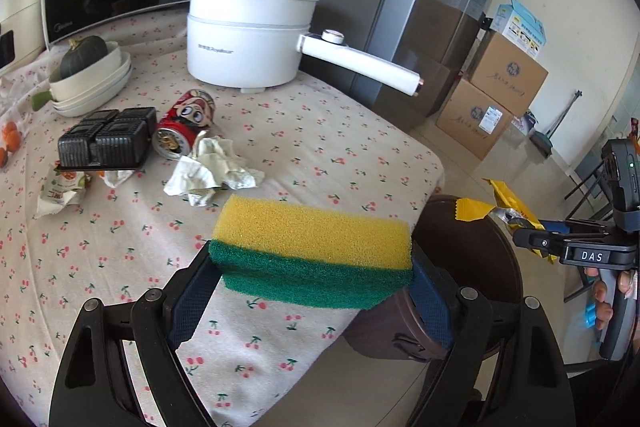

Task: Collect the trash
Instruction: 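Carry the packet and sponge over the brown bin with both tools, then open left tool dropping the sponge while right tool drops the packet into bin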

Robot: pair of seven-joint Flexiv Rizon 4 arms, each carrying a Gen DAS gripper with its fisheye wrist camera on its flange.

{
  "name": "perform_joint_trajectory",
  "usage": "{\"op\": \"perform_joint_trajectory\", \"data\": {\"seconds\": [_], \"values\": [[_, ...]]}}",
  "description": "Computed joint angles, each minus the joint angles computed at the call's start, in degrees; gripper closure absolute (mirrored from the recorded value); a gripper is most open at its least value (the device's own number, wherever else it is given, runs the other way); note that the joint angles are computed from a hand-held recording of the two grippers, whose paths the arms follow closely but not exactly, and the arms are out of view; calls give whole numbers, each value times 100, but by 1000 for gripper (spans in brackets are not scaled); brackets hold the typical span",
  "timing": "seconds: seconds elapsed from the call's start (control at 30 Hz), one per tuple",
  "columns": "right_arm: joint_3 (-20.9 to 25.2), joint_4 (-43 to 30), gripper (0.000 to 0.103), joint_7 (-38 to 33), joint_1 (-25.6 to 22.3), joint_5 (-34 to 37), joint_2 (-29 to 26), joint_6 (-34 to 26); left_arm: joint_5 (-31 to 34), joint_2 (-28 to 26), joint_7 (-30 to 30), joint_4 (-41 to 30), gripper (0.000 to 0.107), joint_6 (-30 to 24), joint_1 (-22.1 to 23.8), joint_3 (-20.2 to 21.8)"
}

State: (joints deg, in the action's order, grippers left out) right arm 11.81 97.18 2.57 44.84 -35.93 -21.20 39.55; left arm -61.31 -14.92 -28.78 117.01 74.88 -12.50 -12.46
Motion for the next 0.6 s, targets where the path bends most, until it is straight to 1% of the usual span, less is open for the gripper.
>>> {"op": "perform_joint_trajectory", "data": {"seconds": [0.1,0.27,0.43,0.6], "values": [[36,318,49,179,-45,30,206,-29,125,-54,6,-6,17,-61,-94,-70],[164,770,49,506,-167,146,473,-3,116,-152,146,-26,17,-112,-282,-268],[255,1050,49,707,-253,133,679,-7,97,-278,232,-34,17,-171,-481,-431],[327,1249,49,857,-338,139,820,10,-75,-396,509,-62,17,-190,-630,-598]]}}
